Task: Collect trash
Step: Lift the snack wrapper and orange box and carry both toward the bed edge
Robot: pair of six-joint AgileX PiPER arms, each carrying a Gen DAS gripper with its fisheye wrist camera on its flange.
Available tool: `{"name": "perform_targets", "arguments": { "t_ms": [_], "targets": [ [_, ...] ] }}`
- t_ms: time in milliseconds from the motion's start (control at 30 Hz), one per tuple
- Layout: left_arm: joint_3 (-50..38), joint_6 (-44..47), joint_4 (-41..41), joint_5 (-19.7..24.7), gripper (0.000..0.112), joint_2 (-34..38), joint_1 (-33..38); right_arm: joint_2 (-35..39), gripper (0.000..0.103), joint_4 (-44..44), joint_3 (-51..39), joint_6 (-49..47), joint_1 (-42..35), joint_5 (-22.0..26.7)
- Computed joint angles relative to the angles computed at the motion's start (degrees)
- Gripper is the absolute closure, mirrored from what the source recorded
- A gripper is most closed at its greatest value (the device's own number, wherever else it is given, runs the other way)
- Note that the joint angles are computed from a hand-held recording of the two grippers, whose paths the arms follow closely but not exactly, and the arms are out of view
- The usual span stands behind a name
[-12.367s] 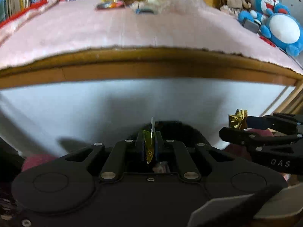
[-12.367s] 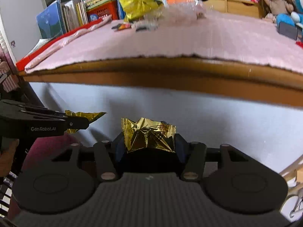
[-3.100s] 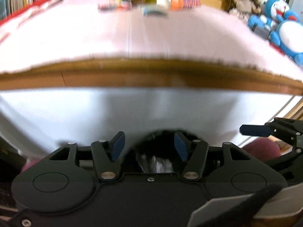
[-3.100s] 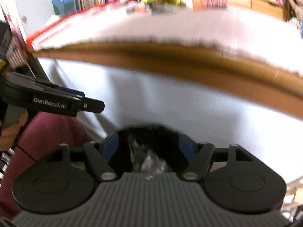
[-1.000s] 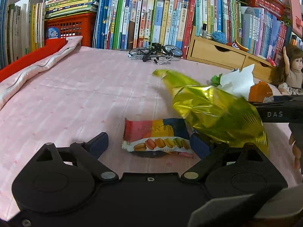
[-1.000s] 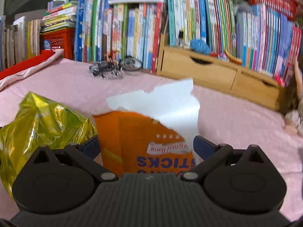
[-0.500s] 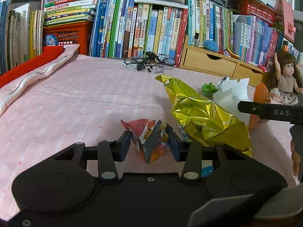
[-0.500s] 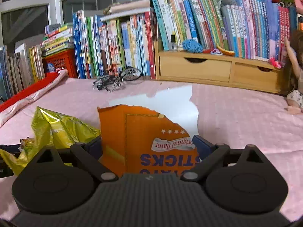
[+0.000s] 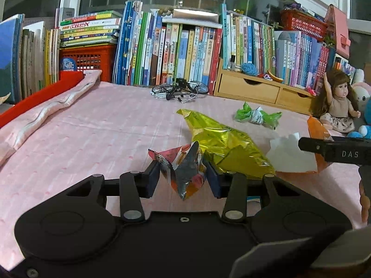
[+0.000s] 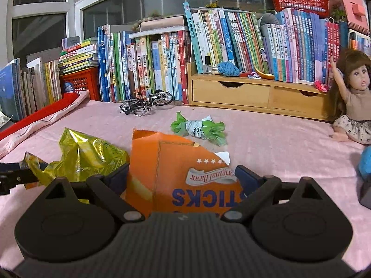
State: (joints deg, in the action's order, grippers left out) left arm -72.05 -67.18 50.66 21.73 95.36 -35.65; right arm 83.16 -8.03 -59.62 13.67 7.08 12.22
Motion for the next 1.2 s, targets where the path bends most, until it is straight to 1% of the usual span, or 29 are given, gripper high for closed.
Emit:
{"name": "perform_targets", "arguments": {
  "t_ms": [133,400,500,600,733,833,933,1033,1100,1200],
  "targets": [
    [1.90,0.11,-0.48,0.88,0.070,-2.73,-1.04,-3.71,0.009,-1.35,2.61,1.98,0.52,0.42],
    [6.45,-2.22,0.29,2.65,0.070,-8.21,-4.24,-11.31,0.009,-5.50,7.30,7.42,2.58,2.95],
    [8.44,-3.56,1.07,3.66,0.070,-10.40,-6.01,-14.14,0.009,-4.86,8.93,7.11,3.66,3.79],
    [10.44,-5.35,2.78,4.84,0.070,-12.44,-8.05,-17.22,0.009,-6.33,10.30,8.69,5.61,5.42],
    [12.81,-7.20,3.72,6.15,0.070,-14.84,-10.56,-21.15,0.009,-5.97,12.45,9.23,7.73,6.83],
    [14.32,-7.32,3.05,6.77,0.070,-16.67,-12.10,-23.83,0.009,-7.20,14.08,11.18,9.74,7.88],
    [16.17,-9.11,4.63,7.98,0.070,-18.62,-14.28,-26.31,0.009,-9.29,15.54,14.12,11.93,8.65],
    [17.62,-10.45,5.22,9.28,0.070,-20.41,-16.36,-28.43,0.009,-8.63,16.58,14.65,13.36,9.23],
    [18.55,-10.51,4.43,9.67,0.070,-21.62,-17.31,-29.86,0.009,-10.22,17.30,16.60,15.12,9.99],
    [19.82,-10.63,4.10,10.78,0.070,-23.24,-19.11,-31.30,0.009,-16.95,17.89,23.52,19.07,11.78]
  ]
}}
